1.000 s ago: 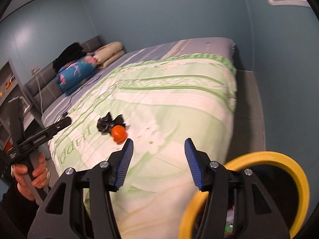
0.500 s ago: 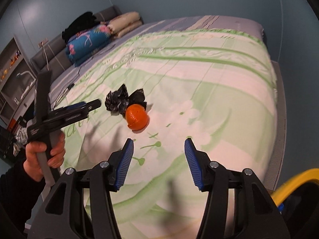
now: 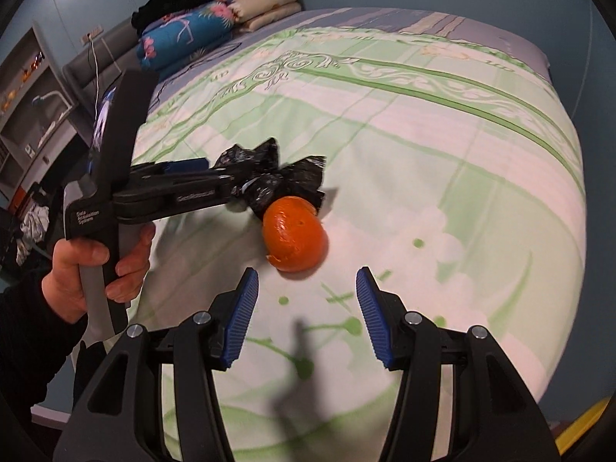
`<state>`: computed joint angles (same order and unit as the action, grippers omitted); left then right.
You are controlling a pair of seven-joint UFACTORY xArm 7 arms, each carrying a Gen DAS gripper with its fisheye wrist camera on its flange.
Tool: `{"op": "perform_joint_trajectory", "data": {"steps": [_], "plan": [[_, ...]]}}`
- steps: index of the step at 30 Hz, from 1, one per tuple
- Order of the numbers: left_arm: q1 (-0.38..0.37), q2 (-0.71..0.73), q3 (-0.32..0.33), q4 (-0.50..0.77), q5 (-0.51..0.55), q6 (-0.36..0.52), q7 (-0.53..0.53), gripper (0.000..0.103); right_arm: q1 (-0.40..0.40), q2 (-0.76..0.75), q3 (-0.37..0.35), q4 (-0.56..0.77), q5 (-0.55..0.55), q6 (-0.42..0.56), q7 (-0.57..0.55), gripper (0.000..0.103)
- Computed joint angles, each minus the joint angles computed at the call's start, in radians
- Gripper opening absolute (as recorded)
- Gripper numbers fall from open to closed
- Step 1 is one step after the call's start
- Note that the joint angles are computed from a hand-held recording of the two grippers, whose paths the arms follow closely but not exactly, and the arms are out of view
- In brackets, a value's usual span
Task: Collect trash
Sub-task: 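Grasp the black plastic bag with the left tool while the right tool grasps the orange peel, then carry the black bag and orange peel with both tools over the yellow bin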
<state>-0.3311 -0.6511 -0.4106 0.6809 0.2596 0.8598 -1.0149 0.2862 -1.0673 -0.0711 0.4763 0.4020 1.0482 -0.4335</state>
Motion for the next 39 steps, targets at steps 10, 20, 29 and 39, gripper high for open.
{"op": "perform_joint_trajectory", "data": {"steps": [10, 20, 29, 39], "plan": [[0.005, 0.046, 0.025, -0.004, 0.018, -0.055, 0.025, 0.059, 0.046, 0.105, 0.076, -0.002, -0.02, -0.09, 0.028, 0.05], [-0.003, 0.028, 0.052, -0.055, -0.031, -0.159, 0.071, 0.038, 0.088, 0.213, 0.091, 0.025, -0.015, -0.153, 0.06, 0.042], [0.011, -0.004, 0.047, -0.072, -0.043, -0.182, 0.08, 0.024, 0.09, 0.234, 0.092, 0.031, -0.031, -0.176, 0.082, 0.031], [0.021, -0.057, 0.028, -0.059, -0.044, -0.132, 0.059, 0.02, 0.079, 0.166, 0.06, 0.033, -0.027, -0.116, 0.099, 0.027]]}}
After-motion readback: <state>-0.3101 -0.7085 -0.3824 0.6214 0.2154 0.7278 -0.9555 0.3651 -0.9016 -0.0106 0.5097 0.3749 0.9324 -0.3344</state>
